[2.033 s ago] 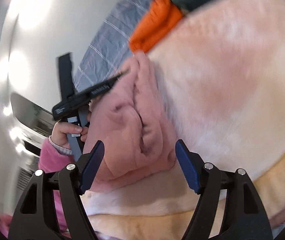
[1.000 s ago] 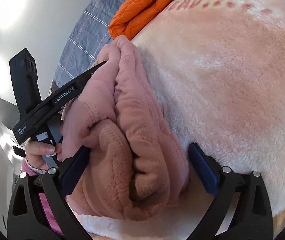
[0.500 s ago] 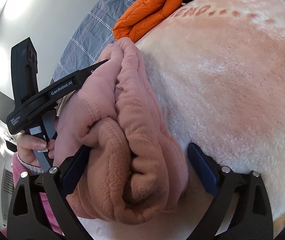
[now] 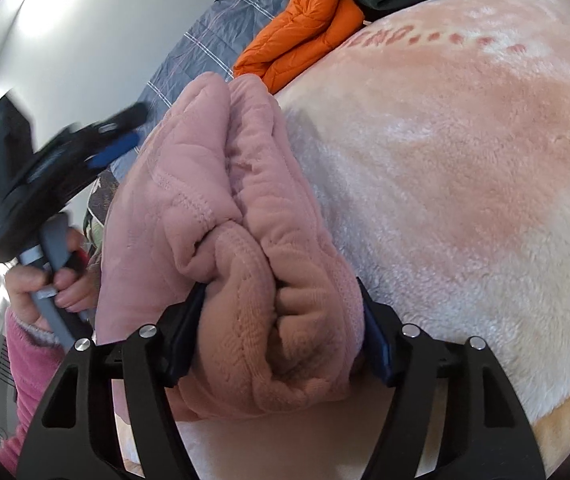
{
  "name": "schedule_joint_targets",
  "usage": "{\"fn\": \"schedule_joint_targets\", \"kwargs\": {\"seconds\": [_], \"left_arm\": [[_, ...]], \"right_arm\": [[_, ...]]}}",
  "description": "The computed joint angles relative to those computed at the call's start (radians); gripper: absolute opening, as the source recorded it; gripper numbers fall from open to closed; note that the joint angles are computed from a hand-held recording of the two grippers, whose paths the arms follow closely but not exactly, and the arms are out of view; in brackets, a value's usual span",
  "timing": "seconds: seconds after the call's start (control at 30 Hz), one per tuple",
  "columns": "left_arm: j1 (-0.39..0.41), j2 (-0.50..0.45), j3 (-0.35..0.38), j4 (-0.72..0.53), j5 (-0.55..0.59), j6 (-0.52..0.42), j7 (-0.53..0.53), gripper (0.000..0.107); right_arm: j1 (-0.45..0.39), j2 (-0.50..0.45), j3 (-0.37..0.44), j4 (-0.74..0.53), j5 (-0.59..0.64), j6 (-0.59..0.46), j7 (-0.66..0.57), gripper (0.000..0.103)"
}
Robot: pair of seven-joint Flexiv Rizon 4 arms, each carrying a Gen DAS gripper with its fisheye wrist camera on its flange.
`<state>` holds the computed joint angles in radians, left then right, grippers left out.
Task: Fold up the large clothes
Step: 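Grasp the pink jacket bundle's side with the right gripper while the left gripper holds its edge, then lift the pink jacket bundle with both grippers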
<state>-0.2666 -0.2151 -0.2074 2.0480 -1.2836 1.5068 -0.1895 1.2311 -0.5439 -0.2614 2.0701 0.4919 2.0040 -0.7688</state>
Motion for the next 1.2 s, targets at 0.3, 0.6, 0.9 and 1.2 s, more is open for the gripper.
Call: {"fn": "schedule_joint_targets", "kwargs": {"seconds": [0.3, 0.6, 0.9, 1.2], "left_arm": [[0.048, 0.088, 0.133, 0.093, -0.240, -0.206, -0.002, 0.097], [0.208, -0.064, 0.144, 0.060, -0.323, -0.651, -0.165, 0.101], [0.209, -0.087, 0.137, 0.062, -0.379, -0.682, -0.118, 0.101], [0.198, -0.078, 0.140, 0.071, -0.394, -0.661, -0.118, 0.101]], "right_arm": [[-0.005, 0.002, 0.015, 0.001, 0.011, 0.011, -0.017, 0.071], [0.001, 0.007, 0.005, -0.004, 0.003, -0.010, -0.007, 0.073], [0.016, 0.009, -0.016, -0.005, -0.018, -0.025, 0.019, 0.076], [-0.004, 0.001, 0.000, -0.004, -0.037, -0.007, 0.022, 0.076]]}}
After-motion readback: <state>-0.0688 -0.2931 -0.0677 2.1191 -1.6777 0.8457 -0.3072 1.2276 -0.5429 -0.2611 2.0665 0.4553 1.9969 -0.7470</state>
